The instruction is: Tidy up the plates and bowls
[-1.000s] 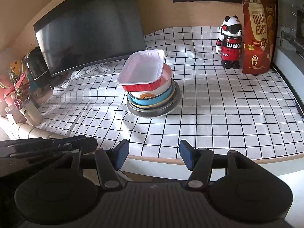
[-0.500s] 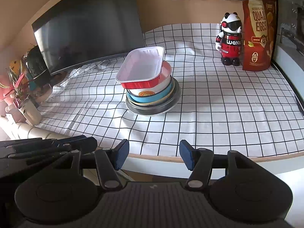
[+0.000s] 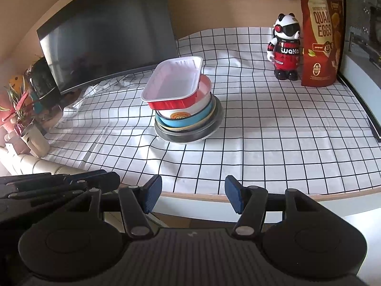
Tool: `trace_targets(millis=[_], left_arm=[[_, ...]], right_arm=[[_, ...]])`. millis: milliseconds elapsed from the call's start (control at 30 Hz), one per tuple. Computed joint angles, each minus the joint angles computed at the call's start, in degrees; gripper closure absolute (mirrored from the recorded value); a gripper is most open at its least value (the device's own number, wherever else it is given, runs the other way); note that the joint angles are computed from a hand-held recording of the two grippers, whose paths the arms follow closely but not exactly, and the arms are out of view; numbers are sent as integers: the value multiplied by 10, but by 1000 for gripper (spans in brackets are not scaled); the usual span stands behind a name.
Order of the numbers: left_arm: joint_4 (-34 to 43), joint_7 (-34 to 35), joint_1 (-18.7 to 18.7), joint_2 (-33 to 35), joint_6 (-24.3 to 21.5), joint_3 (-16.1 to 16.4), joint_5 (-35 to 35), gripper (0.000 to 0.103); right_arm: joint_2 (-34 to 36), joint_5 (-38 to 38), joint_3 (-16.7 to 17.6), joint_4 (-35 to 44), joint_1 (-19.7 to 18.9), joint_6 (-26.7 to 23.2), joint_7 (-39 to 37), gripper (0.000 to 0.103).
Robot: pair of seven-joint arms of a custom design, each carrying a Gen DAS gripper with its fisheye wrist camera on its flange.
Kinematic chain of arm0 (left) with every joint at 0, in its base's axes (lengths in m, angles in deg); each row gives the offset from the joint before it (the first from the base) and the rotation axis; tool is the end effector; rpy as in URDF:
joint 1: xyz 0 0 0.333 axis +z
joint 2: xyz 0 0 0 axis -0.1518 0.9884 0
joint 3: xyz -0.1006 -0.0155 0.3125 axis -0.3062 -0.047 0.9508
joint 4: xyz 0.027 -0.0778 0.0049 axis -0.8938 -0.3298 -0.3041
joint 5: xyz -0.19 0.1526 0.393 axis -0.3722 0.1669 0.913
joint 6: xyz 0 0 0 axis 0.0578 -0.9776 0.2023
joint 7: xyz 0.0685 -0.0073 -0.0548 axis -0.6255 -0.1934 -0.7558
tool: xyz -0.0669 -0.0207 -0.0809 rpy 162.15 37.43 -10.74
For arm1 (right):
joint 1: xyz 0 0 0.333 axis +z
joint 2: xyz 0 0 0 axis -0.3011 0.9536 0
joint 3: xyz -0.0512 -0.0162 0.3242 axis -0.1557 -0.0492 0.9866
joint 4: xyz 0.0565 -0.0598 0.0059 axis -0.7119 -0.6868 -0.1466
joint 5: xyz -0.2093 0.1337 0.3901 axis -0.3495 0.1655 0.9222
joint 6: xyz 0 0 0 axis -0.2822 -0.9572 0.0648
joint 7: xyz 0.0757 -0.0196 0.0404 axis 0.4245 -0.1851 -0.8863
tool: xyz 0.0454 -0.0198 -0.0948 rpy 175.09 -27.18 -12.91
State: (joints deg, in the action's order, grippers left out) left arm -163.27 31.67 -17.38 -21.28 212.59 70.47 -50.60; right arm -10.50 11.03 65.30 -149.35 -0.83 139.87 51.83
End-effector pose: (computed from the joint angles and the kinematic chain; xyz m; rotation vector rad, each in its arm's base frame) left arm 0.4227 -0.1475 0.5239 -1.9919 1.4591 -0.7702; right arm 0.5230 0.1649 0.5271 -2.0333 1.1942 -0.1437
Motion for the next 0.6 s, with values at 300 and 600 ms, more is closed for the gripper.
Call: trace_targets(millis=[300, 600], left_arm=[[3, 0, 1, 7, -1, 2, -5, 87], [9, -4, 19, 18, 6, 6, 2, 87]], right_arm=[[3, -2, 1, 2, 1, 1, 2, 44], [29, 5, 2, 26, 7, 3, -4, 43]])
